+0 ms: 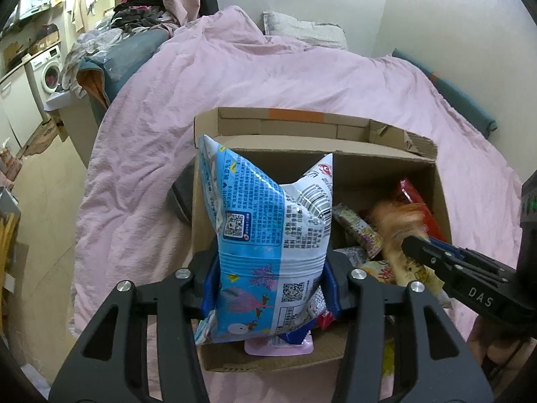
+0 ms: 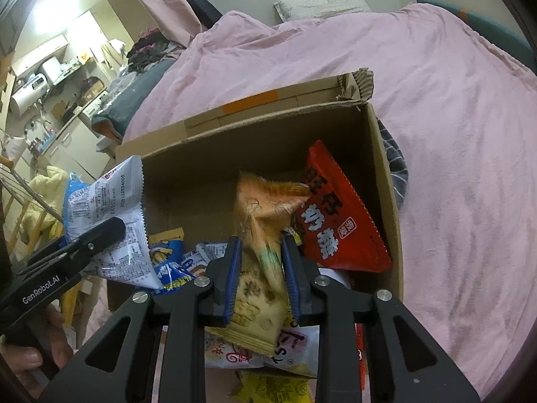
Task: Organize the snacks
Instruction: 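Carry both snacks into the box and open both tools to release them, then grasp the small purple-white bar with left tool while right tool grasps yellow bag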
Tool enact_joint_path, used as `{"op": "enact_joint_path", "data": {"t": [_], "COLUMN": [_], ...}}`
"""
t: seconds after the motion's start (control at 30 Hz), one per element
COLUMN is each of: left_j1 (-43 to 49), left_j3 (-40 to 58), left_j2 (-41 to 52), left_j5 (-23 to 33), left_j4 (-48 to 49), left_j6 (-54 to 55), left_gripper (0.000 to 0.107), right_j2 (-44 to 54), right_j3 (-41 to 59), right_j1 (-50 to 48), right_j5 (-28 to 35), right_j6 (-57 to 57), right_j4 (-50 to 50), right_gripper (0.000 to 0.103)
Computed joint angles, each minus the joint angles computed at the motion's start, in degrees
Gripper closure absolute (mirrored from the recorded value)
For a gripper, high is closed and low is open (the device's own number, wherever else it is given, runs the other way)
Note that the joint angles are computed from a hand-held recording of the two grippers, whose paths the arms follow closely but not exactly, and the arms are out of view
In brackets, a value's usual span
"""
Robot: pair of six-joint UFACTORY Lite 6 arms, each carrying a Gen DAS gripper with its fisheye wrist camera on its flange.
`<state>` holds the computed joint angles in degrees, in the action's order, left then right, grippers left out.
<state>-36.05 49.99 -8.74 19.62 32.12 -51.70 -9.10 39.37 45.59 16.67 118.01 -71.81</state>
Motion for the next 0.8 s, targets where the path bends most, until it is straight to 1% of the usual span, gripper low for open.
{"op": "enact_joint_path", "data": {"t": [0.03,0.07,0.13,0.17,0.2,0.23,0.27,0.3,0.37,0.5,0.63,0.73,0.8], "left_j1": [-0.1,-0.7,-1.9,-2.2,-2.4,-2.4,-2.3,-2.0,-1.7,-2.6,-3.4,-4.6,-6.7], "left_j3": [-0.2,-0.3,0.1,-0.1,-0.3,-0.4,-0.6,-0.8,-1.1,-1.8,-2.3,-3.2,-4.0], "left_j2": [-0.3,-0.5,-0.3,-0.7,-1.1,-1.4,-1.8,-2.2,-2.7,-3.3,-4.3,-6.0,-7.7], "left_j5": [-0.2,0.4,2.0,2.2,2.3,2.3,2.1,1.7,1.1,2.1,2.8,4.1,5.8], "left_j4": [0.4,3.1,6.9,8.5,9.7,10.2,10.4,10.1,9.2,12.8,12.2,10.2,11.5], "left_j6": [-0.1,-2.4,-5.5,-7.2,-8.6,-9.4,-10.2,-10.1,-9.2,-12.3,-12.5,-11.5,-12.6], "left_gripper": [0.055,0.052,0.04,0.032,0.027,0.019,0.015,0.014,0.014,0.014,0.014,0.014,0.014], "right_j2": [-0.6,-1.0,-1.7,-1.8,-2.1,-2.5,-3.5,-4.1,-4.9,-5.8,-7.5,-10.2,-12.4], "right_j3": [-0.4,-0.6,-1.0,-1.2,-1.3,-1.7,-2.5,-3.0,-3.1,-3.4,-3.7,-4.7,-5.5], "right_j1": [-0.4,-0.6,-1.0,-1.1,-1.3,-1.5,-1.5,-1.0,-1.0,-1.6,-1.4,0.3,1.5], "right_j5": [-0.7,-1.0,-1.3,-1.4,-1.5,-1.8,-1.5,-0.7,0.0,-0.3,0.7,3.6,5.0], "right_j6": [1.2,1.9,3.1,3.4,3.5,4.5,7.9,10.5,9.3,7.5,4.3,3.2,1.2], "right_j4": [-1.2,-1.8,-2.9,-3.1,-3.1,-4.0,-6.9,-8.9,-8.1,-6.3,-2.8,-0.8,2.2], "right_gripper": [0.075,0.075,0.074,0.073,0.067,0.046,0.036,0.025,0.025,0.025,0.025,0.025,0.025]}}
